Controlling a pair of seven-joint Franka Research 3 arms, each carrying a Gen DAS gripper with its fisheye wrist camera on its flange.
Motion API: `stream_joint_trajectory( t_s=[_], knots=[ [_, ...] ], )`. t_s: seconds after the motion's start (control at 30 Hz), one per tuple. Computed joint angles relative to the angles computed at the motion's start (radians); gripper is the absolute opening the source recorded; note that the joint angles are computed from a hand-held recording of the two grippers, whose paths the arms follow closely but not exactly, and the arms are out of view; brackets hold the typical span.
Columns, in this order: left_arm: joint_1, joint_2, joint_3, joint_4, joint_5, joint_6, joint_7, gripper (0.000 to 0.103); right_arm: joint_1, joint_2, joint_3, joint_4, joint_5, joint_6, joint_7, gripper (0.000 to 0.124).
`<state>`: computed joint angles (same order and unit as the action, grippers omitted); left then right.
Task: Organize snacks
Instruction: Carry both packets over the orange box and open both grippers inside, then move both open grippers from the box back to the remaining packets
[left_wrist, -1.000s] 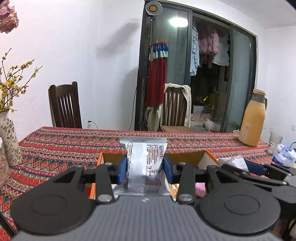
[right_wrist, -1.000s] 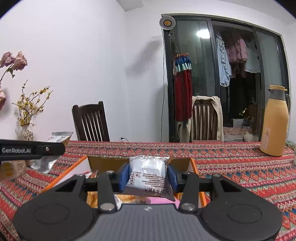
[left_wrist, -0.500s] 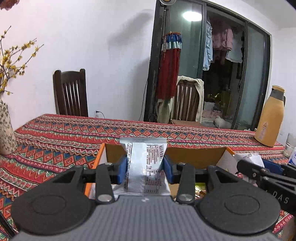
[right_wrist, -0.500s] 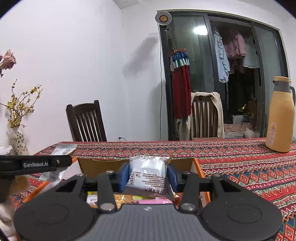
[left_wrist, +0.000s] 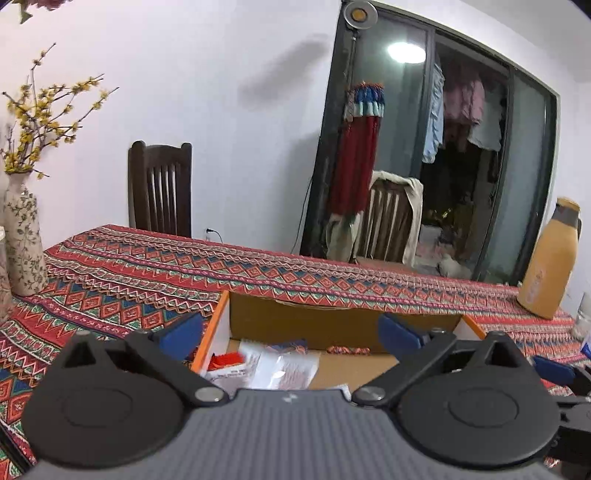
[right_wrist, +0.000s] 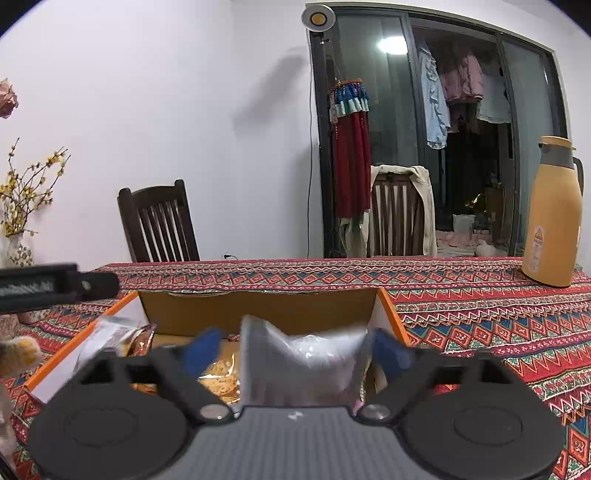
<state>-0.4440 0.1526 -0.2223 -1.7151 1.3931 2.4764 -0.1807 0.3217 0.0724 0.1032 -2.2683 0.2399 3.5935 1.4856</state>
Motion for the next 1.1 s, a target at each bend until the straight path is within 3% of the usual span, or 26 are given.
stream_joint_trajectory(
  t_s=[0.5,0.77,1.1],
  knots=[
    [-0.006,-0.004,-0.001,-0.004,-0.002,-0.002,-0.009,0.103,0.000,-0.001,-0.002,0.002,0.025,-0.001,0.000,0.103],
    [-0.009,-0.032,-0.014,0.001,-0.039,-0.028,0.026,0.103,0.033,-0.029,-0.003,0.004,0.140,-0.015,-0.113,0.103],
    [0.036,-0.153,-0.052,-0.138,-0.072,0.015,0.048,0.103,0.056,-0.120,0.034,-0.066,0.299,-0.043,-0.264,0.103]
  ],
)
